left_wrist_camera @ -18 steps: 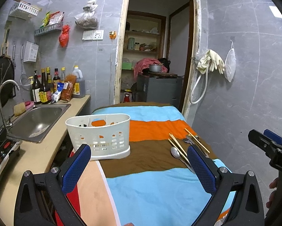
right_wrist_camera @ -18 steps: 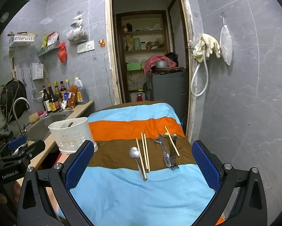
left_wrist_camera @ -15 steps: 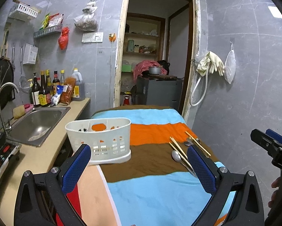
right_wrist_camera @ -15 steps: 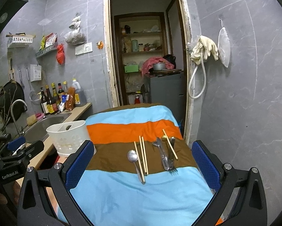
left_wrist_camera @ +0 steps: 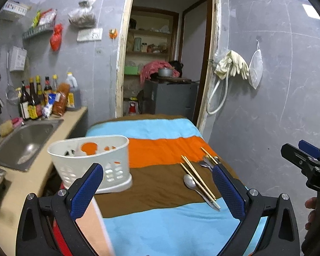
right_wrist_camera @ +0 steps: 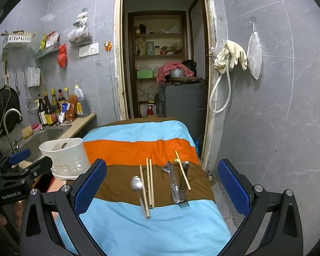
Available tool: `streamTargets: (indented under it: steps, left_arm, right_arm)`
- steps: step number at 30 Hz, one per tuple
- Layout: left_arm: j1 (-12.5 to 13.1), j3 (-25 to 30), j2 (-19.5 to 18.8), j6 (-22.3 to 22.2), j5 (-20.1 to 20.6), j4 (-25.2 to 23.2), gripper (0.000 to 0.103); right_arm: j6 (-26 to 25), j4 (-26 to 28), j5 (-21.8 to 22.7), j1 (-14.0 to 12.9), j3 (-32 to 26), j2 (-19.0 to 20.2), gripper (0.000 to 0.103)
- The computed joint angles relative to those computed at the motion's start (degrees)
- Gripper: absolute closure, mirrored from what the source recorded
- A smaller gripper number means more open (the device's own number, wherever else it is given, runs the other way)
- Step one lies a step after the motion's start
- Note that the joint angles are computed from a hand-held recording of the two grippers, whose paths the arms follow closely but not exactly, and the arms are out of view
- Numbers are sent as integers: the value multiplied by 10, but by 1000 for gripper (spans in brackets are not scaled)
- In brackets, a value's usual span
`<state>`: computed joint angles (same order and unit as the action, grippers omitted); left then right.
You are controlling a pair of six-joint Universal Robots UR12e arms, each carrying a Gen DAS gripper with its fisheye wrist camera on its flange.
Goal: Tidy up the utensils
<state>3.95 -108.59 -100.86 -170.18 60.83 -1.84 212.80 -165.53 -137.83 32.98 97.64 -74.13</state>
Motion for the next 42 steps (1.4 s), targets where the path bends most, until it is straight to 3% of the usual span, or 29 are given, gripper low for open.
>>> streamTargets:
  steps: [5,16,18,20,22,23,25,34,42]
  left_arm:
    - [-21,20,-19,-8,25,-17,0]
    - [-67,85,-79,-81,90,-70,0]
    - [-74,95,-89,-89,102,-82,0]
    - [-79,104,-97,-93,107,-97,2]
    - [-82,111,-105,-96,107,-112,6]
    - [-83,114,-109,-97,105,-119,9]
    - [-86,119,-116,-96,101,-129,13]
    - [-96,143,-142,-88,90,-187,42]
    - [-100,162,-157,-93,85,-238,53]
  right_arm:
    - [-31,-22,56,-31,13,-6,1]
    - [-66,-49,250,-135,25,5,2]
    - [-72,-47,279,-151,25,11,6]
    - [-78,-38,304,-165,24,18,21]
    - [-77,-23,332,-180,21,27,28]
    - [-73,-22,349,-188,22,31,39]
    - [-64,-15,375,-200,24,40,49]
    - [-63,-9,466,-233,11,88,68]
    - [-88,8,528,-245,-13,115,69]
